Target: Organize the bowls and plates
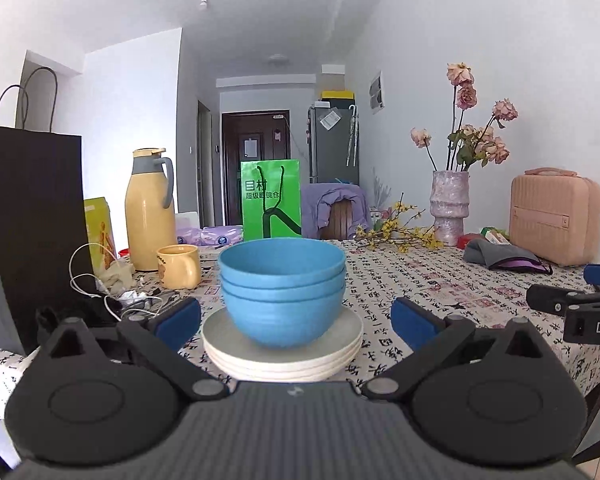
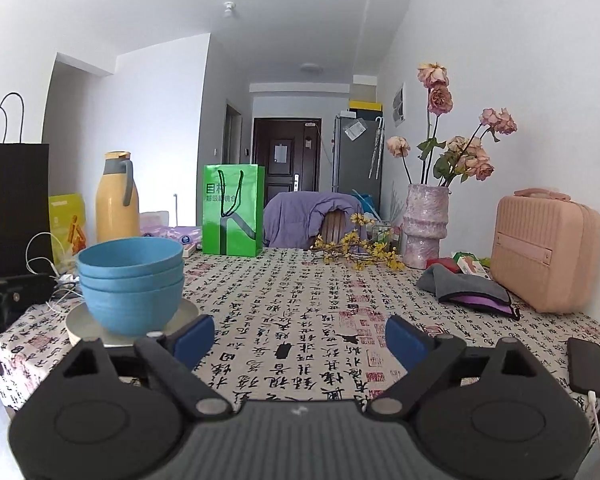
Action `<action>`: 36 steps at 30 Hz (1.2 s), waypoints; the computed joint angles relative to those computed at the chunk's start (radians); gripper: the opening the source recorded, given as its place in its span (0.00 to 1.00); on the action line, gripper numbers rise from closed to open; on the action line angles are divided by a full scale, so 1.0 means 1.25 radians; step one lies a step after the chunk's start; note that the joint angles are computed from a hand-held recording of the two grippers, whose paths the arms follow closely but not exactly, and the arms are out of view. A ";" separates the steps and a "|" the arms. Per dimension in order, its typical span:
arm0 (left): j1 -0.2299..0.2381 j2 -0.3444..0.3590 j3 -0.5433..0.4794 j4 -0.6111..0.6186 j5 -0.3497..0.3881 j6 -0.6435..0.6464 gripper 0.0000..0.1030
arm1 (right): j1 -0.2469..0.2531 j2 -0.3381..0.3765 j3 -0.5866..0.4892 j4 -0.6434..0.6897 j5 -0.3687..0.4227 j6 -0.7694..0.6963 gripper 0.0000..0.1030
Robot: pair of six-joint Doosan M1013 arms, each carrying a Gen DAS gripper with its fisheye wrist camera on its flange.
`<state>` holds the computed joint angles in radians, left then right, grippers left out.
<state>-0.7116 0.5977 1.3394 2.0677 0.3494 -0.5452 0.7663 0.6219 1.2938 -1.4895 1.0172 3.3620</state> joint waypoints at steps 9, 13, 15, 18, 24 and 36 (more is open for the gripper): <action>-0.027 -0.042 0.152 0.174 0.131 -0.221 1.00 | 0.075 0.004 0.074 -0.058 0.062 0.097 0.90; -0.027 -0.061 0.182 0.180 0.092 -0.274 1.00 | 0.092 0.006 0.091 -0.045 0.074 0.121 0.91; -0.032 -0.066 0.193 0.176 0.100 -0.278 1.00 | 0.096 0.009 0.089 -0.035 0.080 0.111 0.91; -0.036 -0.067 0.200 0.219 0.104 -0.299 1.00 | 0.100 0.009 0.094 -0.050 0.071 0.102 0.91; -0.035 -0.068 0.201 0.233 0.104 -0.311 1.00 | 0.098 0.008 0.091 -0.047 0.074 0.110 0.91; -0.033 -0.067 0.195 0.241 0.085 -0.318 1.00 | 0.093 0.007 0.092 -0.040 0.070 0.120 0.91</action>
